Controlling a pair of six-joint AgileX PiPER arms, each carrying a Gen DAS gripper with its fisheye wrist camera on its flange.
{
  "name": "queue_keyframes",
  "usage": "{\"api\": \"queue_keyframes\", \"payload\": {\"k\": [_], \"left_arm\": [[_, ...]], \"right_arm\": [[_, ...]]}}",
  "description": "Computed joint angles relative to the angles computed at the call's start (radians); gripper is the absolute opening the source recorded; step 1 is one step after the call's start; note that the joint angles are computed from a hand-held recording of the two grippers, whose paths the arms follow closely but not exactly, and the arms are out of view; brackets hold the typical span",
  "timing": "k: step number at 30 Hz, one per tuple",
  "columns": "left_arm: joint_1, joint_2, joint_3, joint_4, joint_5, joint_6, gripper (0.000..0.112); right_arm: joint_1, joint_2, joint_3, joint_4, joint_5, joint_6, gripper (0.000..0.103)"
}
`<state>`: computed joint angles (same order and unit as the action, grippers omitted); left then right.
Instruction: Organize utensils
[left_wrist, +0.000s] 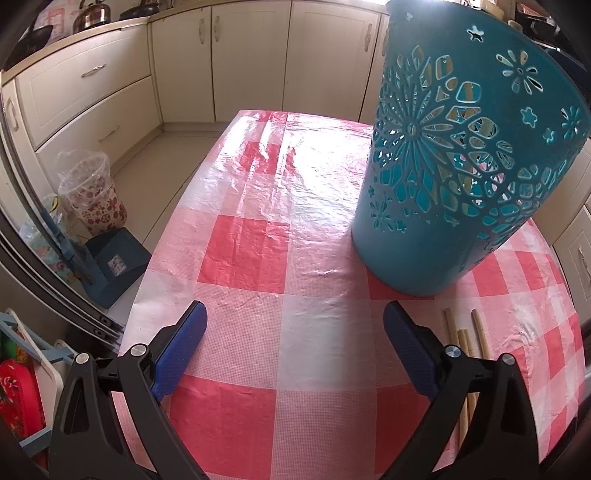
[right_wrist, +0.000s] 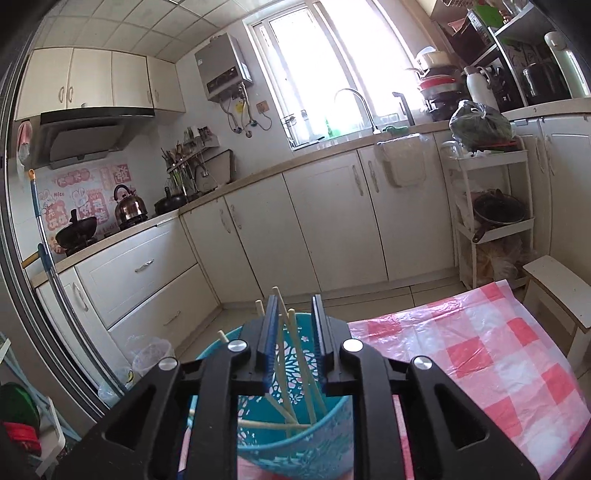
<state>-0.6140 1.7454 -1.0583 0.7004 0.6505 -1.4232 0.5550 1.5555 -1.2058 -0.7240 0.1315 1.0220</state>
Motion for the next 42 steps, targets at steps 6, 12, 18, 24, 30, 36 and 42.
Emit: {"api": "queue_keyframes", "payload": {"k": [6,12,18,24,30,36,42], "left_arm": [[0.000,0.005,-0.006,-0.002,0.006,0.004,0.092],[-0.001,0.003,-0.004,0.000,0.008,0.003,0.092],[-0.005,0.004,-0.006,0.001,0.018,-0.006,0.092],[-0.002,0.006,-0.006,0.005,0.013,-0.018,0.092],[-0.045,-0.016,-0.003,0.002,0.050,-0.032,0.092],[-0.105,-0.022,-0.011,-0.039,0.067,0.003,0.092],[-0.139,0.000,-0.054,-0.072,0.107,0.039,0.092]], "right_arm": [[0.042,-0.192,0.185,-0.066,0.065,0.002,0.040],[0.071,-0.276,0.377,0.059,0.157,-0.135,0.045],[0.034,-0.190,0.353,0.342,0.221,-0.419,0.045],[0.037,-0.134,0.324,0.480,0.275,-0.590,0.041],[0.018,-0.116,0.321,0.510,0.310,-0.615,0.029],[0.010,-0.105,0.321,0.574,0.310,-0.675,0.028],[0.037,-0.086,0.301,0.507,0.357,-0.632,0.026]]}}
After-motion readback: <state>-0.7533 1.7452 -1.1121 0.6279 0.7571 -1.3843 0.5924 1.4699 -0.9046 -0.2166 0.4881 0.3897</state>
